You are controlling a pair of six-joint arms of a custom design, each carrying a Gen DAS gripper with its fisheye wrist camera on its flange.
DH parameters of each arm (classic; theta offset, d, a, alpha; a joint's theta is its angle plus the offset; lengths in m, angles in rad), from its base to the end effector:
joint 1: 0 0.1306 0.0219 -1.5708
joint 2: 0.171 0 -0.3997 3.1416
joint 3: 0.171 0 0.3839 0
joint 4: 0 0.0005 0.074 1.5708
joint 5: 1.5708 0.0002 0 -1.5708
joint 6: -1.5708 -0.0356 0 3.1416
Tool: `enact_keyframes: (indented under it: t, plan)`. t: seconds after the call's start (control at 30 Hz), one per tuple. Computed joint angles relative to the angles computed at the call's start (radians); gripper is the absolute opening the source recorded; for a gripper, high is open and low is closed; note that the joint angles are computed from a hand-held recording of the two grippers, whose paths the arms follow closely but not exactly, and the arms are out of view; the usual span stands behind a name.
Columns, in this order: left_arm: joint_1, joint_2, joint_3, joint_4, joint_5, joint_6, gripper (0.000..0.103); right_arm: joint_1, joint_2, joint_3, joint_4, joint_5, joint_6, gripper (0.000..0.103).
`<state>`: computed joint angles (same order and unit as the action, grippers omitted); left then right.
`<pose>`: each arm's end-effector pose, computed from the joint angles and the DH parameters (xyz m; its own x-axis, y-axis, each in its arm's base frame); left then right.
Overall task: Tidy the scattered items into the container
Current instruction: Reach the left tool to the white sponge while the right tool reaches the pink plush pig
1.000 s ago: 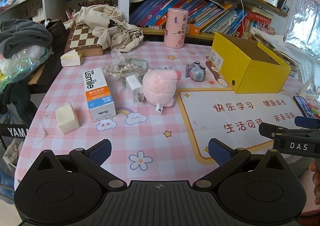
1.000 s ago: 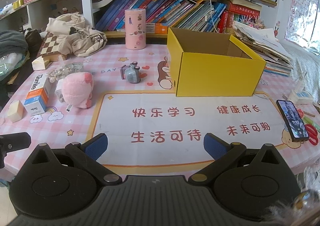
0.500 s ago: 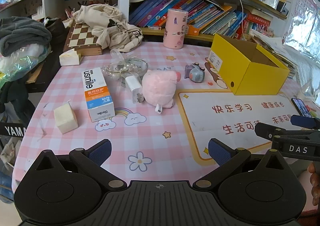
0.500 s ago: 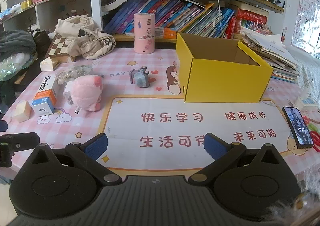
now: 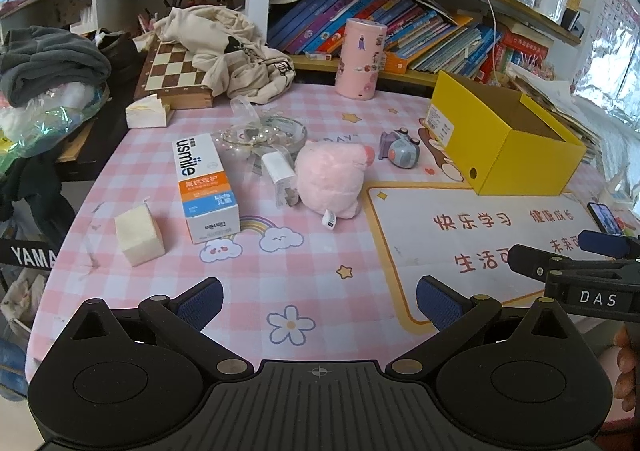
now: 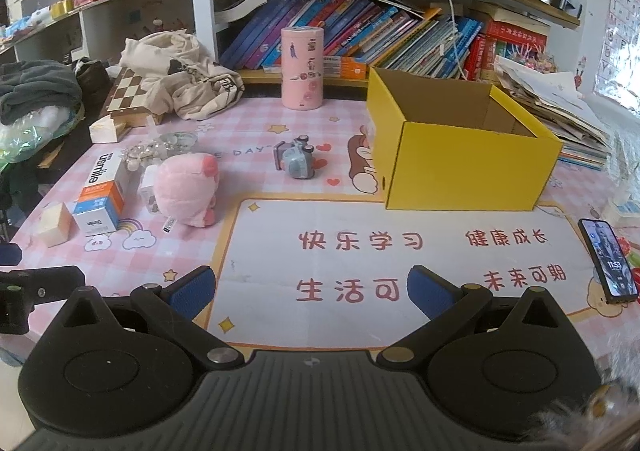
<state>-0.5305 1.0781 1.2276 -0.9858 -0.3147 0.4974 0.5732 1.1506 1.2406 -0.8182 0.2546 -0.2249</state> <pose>0.3049 -0.1666 0.4868 -0.7068 -0.1114 -0.6986 -0.0399 0.9922 -0.1179 0.3298 0.2016 0.4801 -0.6269 -0.1478 -0.7650 -0.2329 0.9725 0.0030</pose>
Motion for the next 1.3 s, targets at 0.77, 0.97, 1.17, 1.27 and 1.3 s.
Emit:
enact_keyframes:
  t: [0.77, 0.97, 1.17, 1.27, 1.3]
  plan:
    - [0.040, -0.012, -0.012, 0.000, 0.002, -0.006, 0.103, 0.039, 0.039, 0.036, 0.002, -0.036, 0.068, 0.103]
    - [0.048, -0.022, -0.017, -0.001, 0.000, 0.009, 0.103, 0.043, 0.048, 0.052, 0.002, -0.052, 0.082, 0.103]
    - [0.057, -0.035, -0.026, -0.019, -0.014, 0.033, 0.103, 0.046, 0.069, 0.070, 0.001, -0.072, 0.087, 0.103]
    - [0.064, -0.043, -0.029, -0.027, -0.026, 0.049, 0.103, 0.050, 0.081, 0.077, 0.009, -0.088, 0.099, 0.103]
    - [0.066, -0.046, -0.031, -0.029, -0.032, 0.053, 0.103, 0.051, 0.085, 0.080, 0.013, -0.094, 0.102, 0.103]
